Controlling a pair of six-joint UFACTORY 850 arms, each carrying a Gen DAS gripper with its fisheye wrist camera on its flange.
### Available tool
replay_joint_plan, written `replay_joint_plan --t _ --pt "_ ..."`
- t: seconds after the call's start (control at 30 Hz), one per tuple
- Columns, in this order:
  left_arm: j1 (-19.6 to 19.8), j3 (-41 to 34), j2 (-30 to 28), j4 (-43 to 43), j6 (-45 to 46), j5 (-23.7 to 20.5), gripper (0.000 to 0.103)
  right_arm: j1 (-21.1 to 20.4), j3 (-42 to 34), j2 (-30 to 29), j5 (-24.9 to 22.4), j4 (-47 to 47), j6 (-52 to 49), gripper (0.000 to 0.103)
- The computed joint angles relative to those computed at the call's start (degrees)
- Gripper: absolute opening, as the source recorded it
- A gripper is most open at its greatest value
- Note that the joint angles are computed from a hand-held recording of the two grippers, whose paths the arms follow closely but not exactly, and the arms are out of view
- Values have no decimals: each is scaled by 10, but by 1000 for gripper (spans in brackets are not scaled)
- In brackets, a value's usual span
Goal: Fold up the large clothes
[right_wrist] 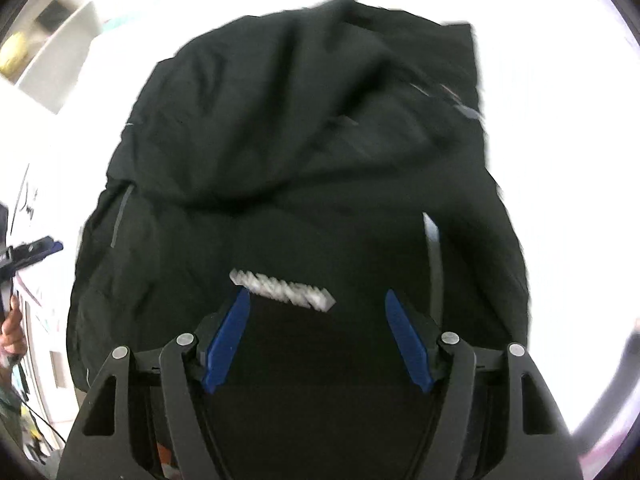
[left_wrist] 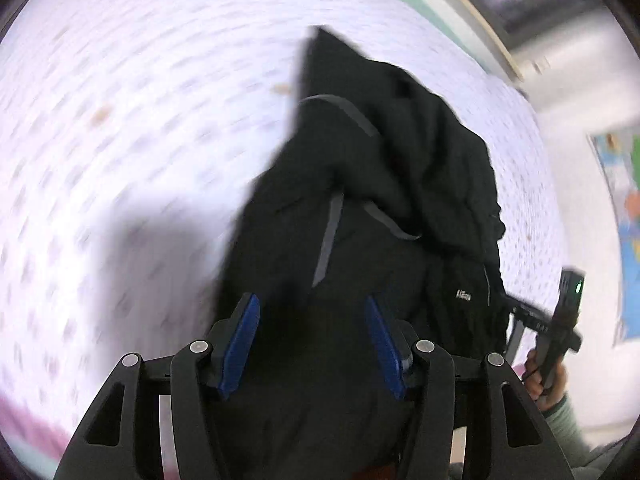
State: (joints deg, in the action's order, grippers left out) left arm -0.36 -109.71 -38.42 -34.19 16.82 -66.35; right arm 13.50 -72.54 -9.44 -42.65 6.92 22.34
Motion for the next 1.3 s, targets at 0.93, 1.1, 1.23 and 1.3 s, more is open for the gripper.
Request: replay_joint_plan --t 0.93,1.1,1.23,1.3 --pt "23 204 92 -63 27 -31 61 -82 250 225 -37 216 -55 53" --pt "24 213 106 -216 109 -73 61 -62 224 228 -16 244 -112 53" --pt "15 220 96 -191 87 -65 61 -46 226 212 -30 208 -78 52" --pt "18 237 104 -169 79 -61 61 -33 231 212 -36 189 -44 53"
